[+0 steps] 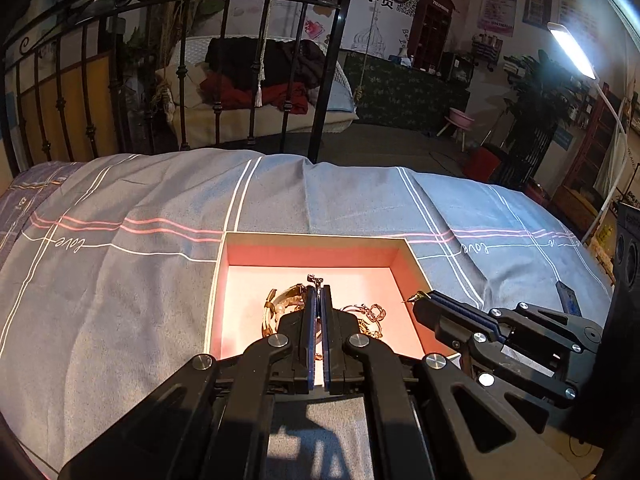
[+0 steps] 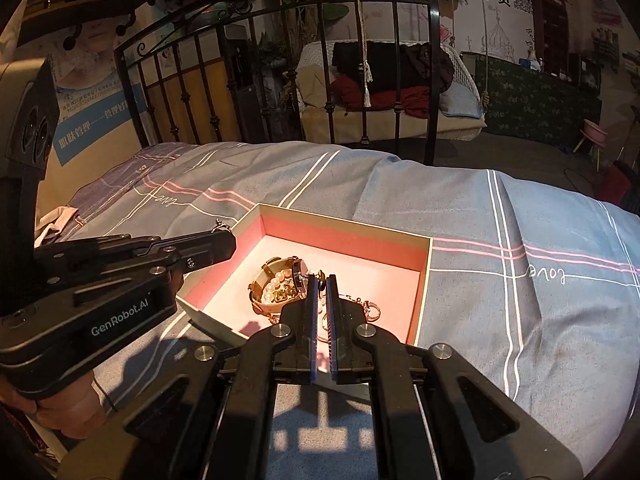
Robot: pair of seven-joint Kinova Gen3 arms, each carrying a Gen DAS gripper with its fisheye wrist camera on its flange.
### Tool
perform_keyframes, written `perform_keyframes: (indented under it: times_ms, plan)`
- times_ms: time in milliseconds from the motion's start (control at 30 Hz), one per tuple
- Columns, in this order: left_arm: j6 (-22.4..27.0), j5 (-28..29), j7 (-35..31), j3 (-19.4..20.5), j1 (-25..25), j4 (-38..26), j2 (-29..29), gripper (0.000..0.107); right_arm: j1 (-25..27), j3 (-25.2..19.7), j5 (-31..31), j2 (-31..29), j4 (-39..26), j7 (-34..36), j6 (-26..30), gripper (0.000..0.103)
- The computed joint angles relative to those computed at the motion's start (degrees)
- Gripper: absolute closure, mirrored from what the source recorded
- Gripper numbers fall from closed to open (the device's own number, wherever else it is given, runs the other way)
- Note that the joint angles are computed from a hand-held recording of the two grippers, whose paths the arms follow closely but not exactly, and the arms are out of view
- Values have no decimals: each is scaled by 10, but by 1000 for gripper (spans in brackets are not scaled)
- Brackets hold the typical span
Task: Organize jewelry
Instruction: 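Carry the small ring into the box and lower it beside the watch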
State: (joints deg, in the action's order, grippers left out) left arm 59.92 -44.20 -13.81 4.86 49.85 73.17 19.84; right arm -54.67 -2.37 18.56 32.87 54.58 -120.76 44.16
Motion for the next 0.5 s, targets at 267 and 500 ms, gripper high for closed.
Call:
perform_keyframes:
  times_ms: [267, 500]
  plan:
    - [5, 101, -101, 0, -55, -60, 42, 106, 17, -9, -49, 76, -130, 52, 109, 98]
    - [6, 126, -121, -19, -55, -60, 53, 106, 21, -4, -73, 96, -145, 68, 126, 98]
